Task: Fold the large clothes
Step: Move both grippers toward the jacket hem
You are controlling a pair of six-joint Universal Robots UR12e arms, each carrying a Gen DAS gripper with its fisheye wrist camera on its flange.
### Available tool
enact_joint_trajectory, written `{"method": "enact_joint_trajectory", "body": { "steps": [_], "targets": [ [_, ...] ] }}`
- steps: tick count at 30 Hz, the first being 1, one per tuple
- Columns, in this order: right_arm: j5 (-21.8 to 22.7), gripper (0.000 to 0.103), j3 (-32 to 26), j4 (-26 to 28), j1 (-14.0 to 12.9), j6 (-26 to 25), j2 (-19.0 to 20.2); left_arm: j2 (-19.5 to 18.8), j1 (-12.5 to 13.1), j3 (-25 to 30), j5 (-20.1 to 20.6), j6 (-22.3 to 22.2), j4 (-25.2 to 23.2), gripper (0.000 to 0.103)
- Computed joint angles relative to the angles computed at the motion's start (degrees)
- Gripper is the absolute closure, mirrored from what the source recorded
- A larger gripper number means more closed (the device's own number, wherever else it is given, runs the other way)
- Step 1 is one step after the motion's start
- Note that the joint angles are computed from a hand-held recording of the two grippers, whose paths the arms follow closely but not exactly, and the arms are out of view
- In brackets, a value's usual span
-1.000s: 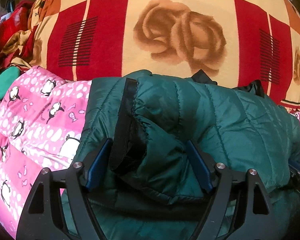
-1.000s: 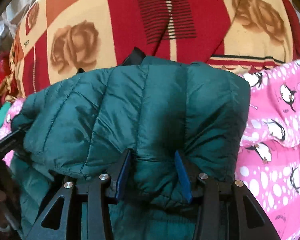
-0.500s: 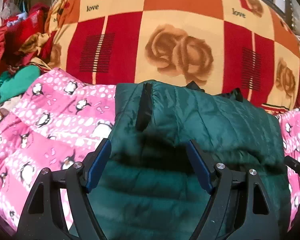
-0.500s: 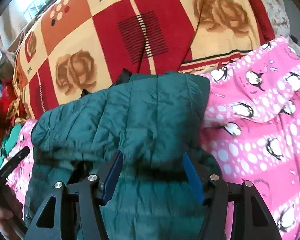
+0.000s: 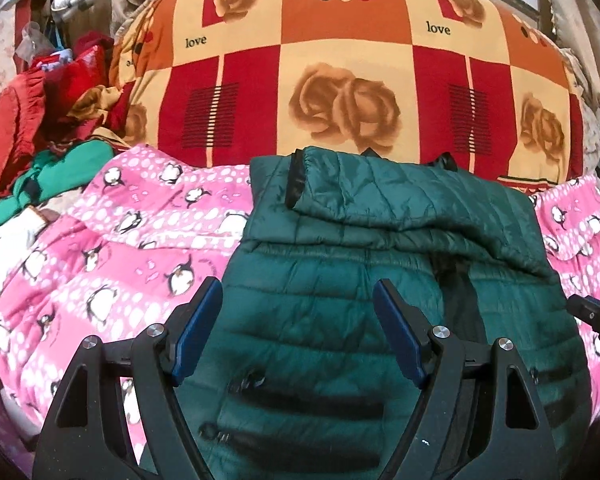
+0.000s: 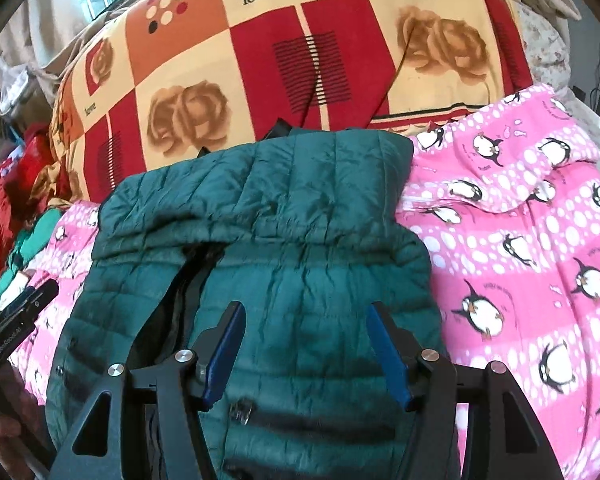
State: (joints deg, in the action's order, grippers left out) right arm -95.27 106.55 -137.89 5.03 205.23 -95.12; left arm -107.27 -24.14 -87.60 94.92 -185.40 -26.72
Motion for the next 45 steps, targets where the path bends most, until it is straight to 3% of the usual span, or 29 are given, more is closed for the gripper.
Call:
{"method": "enact_joint_trajectory", "body": {
  "steps": [9,19,38,45],
  "targets": [
    [-2.9,0.039,1.3,-1.2,3.2,0.8,-2.0,3.3,-0.1,-4.6,0.9,0.5,4.3,0.025],
    [-5.8,0.039,1.6,1.0,5.7,-0.1,-4.2,6.3,-0.2,-8.4,2.1,2.0,6.5,0.025],
    [-5.1,0.039,5.4,4.7,8.1,1.4,-7.7,10.1,0.4,-13.2,3.3,2.3,7.6,0.025],
    [-4.6,0.034,6.8,5.8,8.3,2.4,-8.8,10.8,0.7,-14.1,3.5,1.9,7.6,0.025]
  ]
}}
